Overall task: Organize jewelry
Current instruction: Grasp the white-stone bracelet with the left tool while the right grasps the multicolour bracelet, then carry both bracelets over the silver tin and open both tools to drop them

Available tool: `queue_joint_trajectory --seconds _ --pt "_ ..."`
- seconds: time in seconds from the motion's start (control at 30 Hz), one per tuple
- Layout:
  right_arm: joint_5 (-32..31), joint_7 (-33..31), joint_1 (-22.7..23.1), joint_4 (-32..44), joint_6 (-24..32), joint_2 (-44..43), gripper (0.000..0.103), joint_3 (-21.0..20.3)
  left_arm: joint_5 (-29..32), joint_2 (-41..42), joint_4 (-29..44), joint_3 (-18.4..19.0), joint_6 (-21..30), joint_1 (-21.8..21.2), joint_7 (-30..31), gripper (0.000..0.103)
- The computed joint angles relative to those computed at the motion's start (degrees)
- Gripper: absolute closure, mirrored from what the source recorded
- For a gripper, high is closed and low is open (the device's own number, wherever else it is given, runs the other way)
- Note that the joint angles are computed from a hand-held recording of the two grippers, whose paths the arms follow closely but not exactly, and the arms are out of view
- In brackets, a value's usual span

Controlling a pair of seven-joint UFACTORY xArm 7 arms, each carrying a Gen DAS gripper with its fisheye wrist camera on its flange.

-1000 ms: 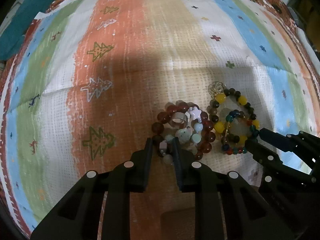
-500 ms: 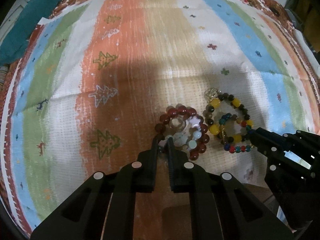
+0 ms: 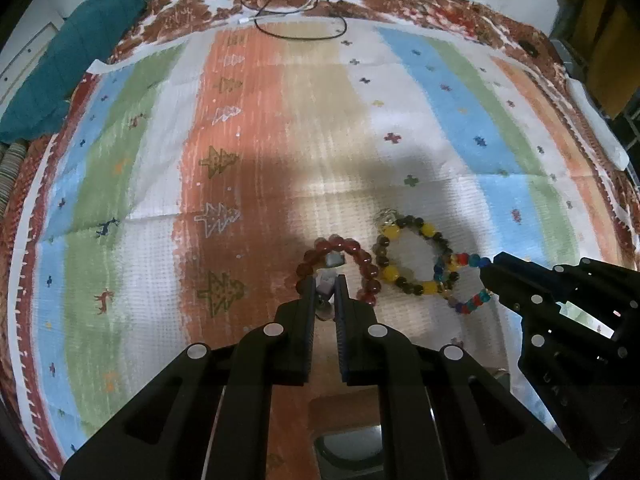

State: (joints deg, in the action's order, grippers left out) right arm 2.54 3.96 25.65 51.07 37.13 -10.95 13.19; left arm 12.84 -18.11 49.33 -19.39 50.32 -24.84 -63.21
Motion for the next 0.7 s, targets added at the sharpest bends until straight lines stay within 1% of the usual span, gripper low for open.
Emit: queue_joint_trajectory --seconds 0.17,0.27,0.33,0.4,0.47,0.7 --pt "1.27 -0.10 0.40 -1.55 -1.92 -2.24 0.093 -0.17 1.24 -1.07 0.56 -1.05 1.39 -0.26 -1.00 0.094" --pt "2.68 -0.82 0.88 -2.98 -2.78 -4.36 0.093 -0.48 0.63 -2.48 0.24 -1.18 1.05 -0.59 -1.59 0.094" --pt "4.04 -1.71 1.40 -3.60 -2.87 -5.42 0.093 -0.84 1.80 -2.99 1.17 -2.20 2.70 -0.49 -1.96 0.094" --pt "5.81 -2.74 2.01 -4.14 -2.46 -6.65 0.093 -1.24 2.18 -3.50 1.62 -2.61 3.27 -0.61 -2.13 0.094" --pt "4.70 -1.83 1.56 -4.70 -2.71 -8.04 0.093 -0.53 2.53 -4.34 1.94 -3.06 3.84 -0.71 -2.35 0.094" --pt "5.73 -2.35 2.58 -6.94 -3.49 -12.70 0.093 -0.61 3.19 -8.38 1.91 -4.93 4.80 -0.71 -4.06 0.094"
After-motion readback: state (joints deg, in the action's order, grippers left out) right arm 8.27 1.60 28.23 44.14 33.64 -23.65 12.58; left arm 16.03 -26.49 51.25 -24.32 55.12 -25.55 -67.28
